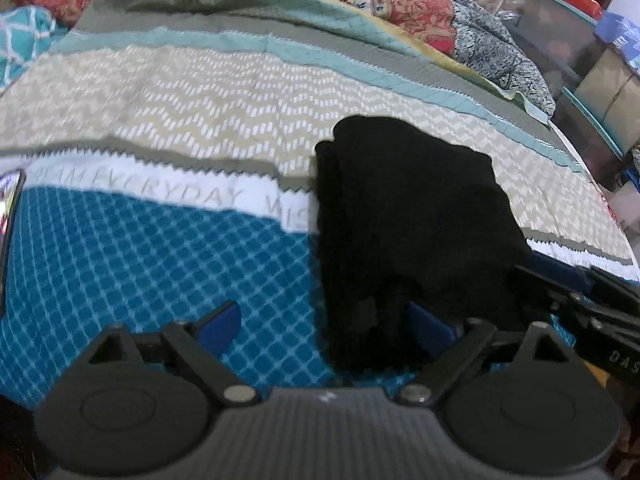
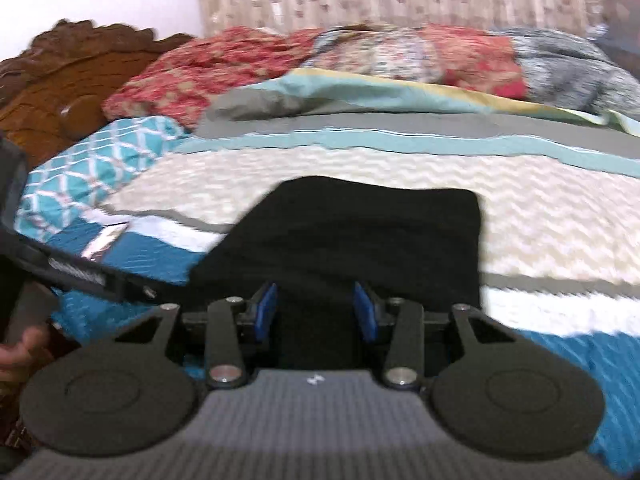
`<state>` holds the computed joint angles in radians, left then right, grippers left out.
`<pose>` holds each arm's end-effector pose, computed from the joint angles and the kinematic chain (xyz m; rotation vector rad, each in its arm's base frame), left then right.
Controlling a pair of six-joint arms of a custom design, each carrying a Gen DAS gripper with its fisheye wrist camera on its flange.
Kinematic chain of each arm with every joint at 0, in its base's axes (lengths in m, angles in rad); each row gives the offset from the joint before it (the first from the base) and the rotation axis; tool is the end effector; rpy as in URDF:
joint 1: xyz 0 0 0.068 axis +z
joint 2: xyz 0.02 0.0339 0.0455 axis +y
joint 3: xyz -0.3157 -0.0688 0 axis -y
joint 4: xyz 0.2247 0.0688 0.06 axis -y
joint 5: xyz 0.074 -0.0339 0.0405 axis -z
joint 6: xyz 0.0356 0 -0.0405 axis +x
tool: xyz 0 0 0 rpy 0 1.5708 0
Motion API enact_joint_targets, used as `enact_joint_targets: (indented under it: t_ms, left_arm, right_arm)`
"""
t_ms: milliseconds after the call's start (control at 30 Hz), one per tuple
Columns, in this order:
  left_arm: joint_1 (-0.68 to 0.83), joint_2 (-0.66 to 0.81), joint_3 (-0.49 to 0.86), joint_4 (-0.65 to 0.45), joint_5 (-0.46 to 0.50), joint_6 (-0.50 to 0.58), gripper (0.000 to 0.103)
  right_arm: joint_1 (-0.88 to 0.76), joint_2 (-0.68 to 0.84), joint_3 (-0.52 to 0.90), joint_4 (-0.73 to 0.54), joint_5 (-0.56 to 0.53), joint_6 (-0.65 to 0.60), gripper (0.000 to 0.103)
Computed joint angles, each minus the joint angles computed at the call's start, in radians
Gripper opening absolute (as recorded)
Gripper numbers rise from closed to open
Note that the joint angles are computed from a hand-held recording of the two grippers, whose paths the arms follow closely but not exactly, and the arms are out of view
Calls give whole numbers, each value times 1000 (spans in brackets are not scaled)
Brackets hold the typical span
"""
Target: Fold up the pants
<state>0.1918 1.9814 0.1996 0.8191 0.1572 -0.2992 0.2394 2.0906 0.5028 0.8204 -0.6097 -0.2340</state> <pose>0.2170 0.0365 0.0811 -0.5548 2.4717 -0.2418 0.2937 0.0927 0.0902 -0.8200 2.1169 0.7106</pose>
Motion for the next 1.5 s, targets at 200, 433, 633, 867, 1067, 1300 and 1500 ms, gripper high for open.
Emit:
enact_joint_targets:
  t_ms: [200, 433, 633, 867, 1067, 1300, 1500]
  left_arm:
    - [17, 15, -29, 27, 19, 14, 95]
    - [121, -96, -52, -1, 109, 19, 95]
    - [20, -121, 26, -98, -1, -8, 95]
    - [-155, -102, 111, -196, -168, -30, 95]
    - [-240, -83, 125, -220, -277, -61, 95]
    - [-252, -75, 131, -236, -307, -91, 96]
    - [-250, -63, 140, -244, -311, -95, 97]
  right_arm:
    - [105, 47, 79, -164, 14, -79, 46]
    - [-39, 13, 49, -73, -120, -19, 46]
    - [-136, 47, 100, -99, -90, 73, 46]
    - [-188, 43, 68, -105, -65, 91, 48]
    - [-231, 33, 17, -106, -80, 123, 49]
    - [-234, 57, 38, -118, -76, 153, 49]
    - [-223, 92, 80, -195, -54, 142, 49]
